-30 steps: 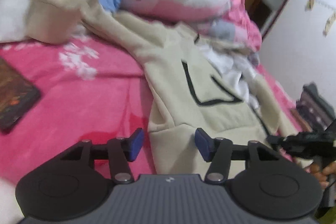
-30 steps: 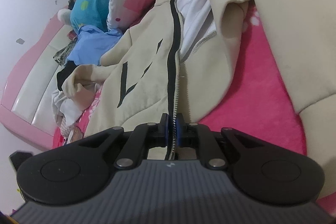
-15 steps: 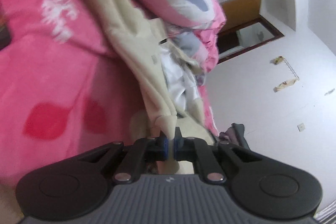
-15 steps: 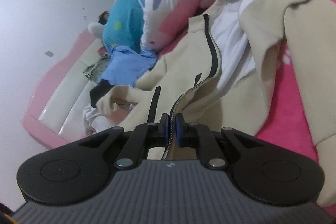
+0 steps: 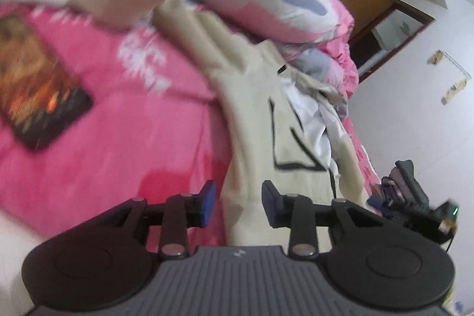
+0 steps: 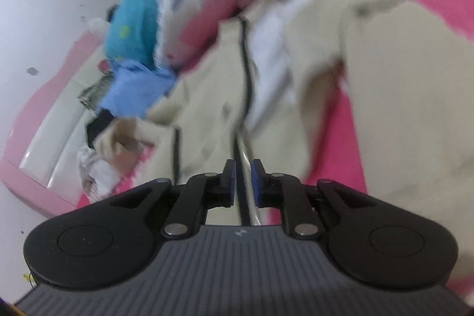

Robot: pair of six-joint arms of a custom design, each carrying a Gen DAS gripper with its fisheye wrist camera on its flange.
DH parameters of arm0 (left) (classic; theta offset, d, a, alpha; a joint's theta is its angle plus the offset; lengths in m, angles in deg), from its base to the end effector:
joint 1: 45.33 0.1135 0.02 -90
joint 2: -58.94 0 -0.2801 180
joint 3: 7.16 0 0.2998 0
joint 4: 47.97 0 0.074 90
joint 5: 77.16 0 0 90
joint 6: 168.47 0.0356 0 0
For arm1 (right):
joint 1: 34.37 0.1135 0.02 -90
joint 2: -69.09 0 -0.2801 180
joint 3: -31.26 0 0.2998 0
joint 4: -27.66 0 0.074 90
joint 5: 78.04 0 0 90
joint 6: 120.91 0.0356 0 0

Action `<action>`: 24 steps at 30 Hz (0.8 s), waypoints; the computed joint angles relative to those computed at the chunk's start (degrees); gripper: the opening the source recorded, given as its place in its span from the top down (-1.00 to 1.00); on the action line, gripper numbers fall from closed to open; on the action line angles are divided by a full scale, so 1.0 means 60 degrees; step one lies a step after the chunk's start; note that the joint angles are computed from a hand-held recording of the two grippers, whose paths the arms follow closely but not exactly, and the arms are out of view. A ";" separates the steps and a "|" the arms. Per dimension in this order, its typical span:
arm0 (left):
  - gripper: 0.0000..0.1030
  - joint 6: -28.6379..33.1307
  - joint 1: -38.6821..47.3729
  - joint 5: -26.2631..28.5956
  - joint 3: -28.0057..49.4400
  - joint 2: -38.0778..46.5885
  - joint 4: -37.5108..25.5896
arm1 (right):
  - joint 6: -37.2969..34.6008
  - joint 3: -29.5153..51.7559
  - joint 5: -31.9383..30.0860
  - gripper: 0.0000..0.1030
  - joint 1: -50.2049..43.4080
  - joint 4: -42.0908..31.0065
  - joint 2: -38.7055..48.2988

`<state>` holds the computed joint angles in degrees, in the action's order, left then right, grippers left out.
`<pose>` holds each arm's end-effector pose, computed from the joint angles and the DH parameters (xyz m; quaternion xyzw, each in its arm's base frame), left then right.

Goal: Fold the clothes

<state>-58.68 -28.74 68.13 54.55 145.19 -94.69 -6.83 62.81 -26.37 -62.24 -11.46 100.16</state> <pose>0.3004 0.0589 0.1792 0.0999 0.8716 -0.3899 0.2799 0.1513 -0.0550 0.1969 0.2450 0.8276 0.2822 0.4189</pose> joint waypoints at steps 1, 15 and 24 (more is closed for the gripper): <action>0.28 -0.0328 -0.0253 -0.0163 -0.0041 -0.0062 0.0443 | 0.0028 0.0293 0.0091 0.68 0.0144 0.0444 0.0513; 0.32 -0.3445 -0.1929 -0.1536 -0.0073 0.1981 0.5938 | 0.0286 0.8970 0.2453 -0.17 0.2590 0.3777 1.2348; 0.38 -0.3923 -0.1843 -0.0871 -0.0478 0.2613 0.7982 | -0.2375 1.4842 0.3889 -0.27 0.3054 0.1981 1.6954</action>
<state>-82.21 -39.79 62.90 51.68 160.87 -46.80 -21.08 151.86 -3.03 -43.92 0.43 201.88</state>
